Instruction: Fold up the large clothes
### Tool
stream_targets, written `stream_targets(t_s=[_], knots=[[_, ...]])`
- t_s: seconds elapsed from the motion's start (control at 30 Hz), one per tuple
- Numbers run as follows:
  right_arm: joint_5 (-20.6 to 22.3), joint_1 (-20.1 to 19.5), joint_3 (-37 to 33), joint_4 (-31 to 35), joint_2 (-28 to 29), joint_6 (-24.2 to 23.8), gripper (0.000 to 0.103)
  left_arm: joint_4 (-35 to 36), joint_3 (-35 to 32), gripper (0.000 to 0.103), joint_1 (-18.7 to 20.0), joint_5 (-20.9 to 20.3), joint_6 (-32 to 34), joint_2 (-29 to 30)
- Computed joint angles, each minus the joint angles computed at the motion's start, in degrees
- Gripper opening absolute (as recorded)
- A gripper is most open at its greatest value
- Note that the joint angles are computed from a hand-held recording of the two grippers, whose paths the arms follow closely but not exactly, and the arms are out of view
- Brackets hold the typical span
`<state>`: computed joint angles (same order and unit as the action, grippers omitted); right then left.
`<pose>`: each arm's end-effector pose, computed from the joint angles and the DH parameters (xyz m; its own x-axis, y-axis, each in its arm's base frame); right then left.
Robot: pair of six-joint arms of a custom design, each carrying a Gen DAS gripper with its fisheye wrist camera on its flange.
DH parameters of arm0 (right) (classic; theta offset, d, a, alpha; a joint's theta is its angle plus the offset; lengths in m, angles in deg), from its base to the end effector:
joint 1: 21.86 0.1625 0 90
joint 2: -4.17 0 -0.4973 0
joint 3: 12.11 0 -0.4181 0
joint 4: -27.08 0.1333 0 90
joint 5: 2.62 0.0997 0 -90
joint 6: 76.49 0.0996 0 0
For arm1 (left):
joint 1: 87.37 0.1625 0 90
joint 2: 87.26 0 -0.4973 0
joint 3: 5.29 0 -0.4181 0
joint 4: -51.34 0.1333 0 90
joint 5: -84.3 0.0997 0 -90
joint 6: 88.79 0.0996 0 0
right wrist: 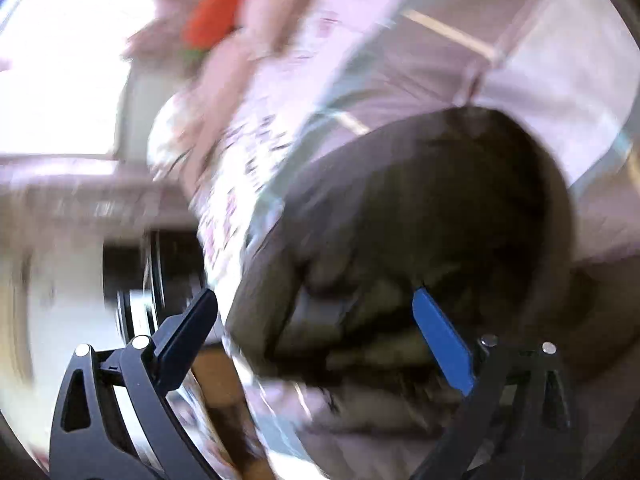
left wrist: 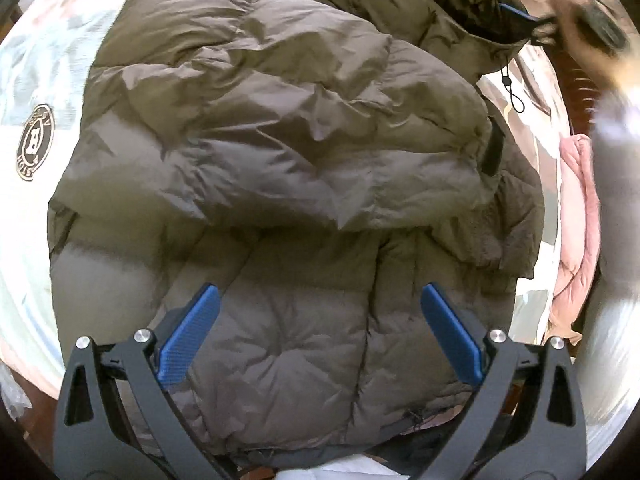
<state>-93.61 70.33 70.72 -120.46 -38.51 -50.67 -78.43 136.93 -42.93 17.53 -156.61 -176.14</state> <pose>0.1624 -0.8045 0.1648 -0.9154 0.3856 -0.1153 0.4024 0.8728 -0.2762 -0.1182 -0.3576 0.2119 -0.8606 -0.3581 -0.3620 -0.2726 0.9245 -0.2665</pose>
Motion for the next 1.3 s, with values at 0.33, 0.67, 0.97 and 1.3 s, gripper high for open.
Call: stream_targets(t_s=[0.33, 0.67, 0.97, 1.3], knots=[[2.2, -0.7, 7.1, -14.7, -1.3, -4.4, 0.008, -0.4, 0.5, 0.101, 1.5, -0.6, -0.5, -0.5], [19.3, -1.0, 33.6, -0.6, -29.5, -34.1, 0.004, 3.9, 2.0, 0.101, -3.3, 6.0, -11.4, -8.8], [-5.3, -3.0, 45.5, 2.7, -40.6, -40.7, 0.095, 9.7, 1.8, 0.101, -4.4, 9.8, -18.9, -12.3], [17.7, -6.1, 42.8, 5.6, -35.5, -22.7, 0.095, -0.9, 1.4, 0.101, -0.8, 6.6, -16.1, -2.9]])
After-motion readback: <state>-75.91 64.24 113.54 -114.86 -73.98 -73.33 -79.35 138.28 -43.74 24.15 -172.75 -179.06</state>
